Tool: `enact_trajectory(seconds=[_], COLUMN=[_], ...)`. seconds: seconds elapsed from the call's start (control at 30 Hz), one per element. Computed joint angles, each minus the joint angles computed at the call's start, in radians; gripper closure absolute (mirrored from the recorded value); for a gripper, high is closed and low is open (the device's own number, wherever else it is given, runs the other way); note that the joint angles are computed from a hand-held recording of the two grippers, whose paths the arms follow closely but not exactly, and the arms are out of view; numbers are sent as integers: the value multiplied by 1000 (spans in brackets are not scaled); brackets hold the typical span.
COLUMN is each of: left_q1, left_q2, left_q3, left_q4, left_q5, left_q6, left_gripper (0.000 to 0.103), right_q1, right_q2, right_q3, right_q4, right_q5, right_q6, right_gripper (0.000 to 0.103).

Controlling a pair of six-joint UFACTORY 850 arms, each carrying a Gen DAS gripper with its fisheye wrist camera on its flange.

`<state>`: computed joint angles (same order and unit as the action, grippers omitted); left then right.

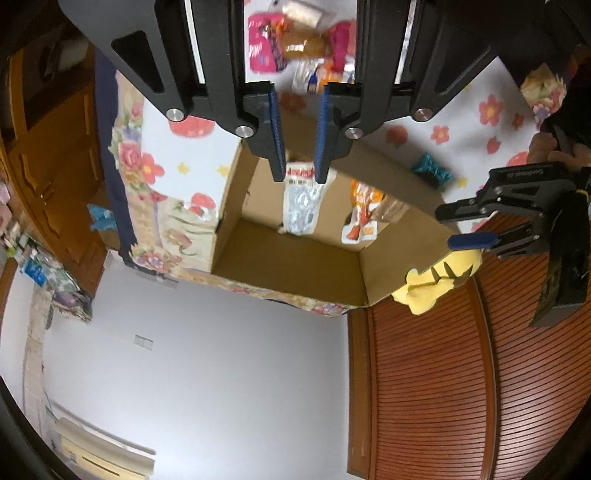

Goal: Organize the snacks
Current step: 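Carry both packs over the box and open both tools to drop them in, then lower the left tool onto the white duck-gizzard pouch while the right tool approaches the clear biscuit bar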

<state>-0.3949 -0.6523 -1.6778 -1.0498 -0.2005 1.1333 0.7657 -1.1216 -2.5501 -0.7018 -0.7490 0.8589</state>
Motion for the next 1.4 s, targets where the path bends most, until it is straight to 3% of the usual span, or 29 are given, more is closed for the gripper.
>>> enact_trajectory(seconds=[0.13, 0.33, 0.57, 0.8, 1.17, 1.3, 1.4], left_q1=[-11, -26, -36, -51, -100, -114, -117], left_q2=[49, 98, 126, 160, 146, 130, 115], left_q3=[100, 213, 306, 375, 375, 360, 340], left_q4=[-136, -279, -292, -387, -329, -266, -235], left_q5=[7, 15, 26, -3, -57, -62, -56], left_q6=[136, 258, 251, 353, 341, 300, 283], left_gripper=[51, 51, 51, 56, 62, 72, 72], right_q1=[22, 43, 61, 56, 46, 33, 28], right_q2=[138, 244, 256, 288, 254, 246, 241], right_q3=[268, 492, 565, 671, 686, 686, 684], right_q4=[-122, -211, -201, -223, -206, -188, -181], right_q5=[65, 118, 112, 217, 231, 242, 247], right_q6=[183, 367, 377, 455, 455, 446, 438], right_gripper=[74, 66, 61, 61, 61, 61, 61])
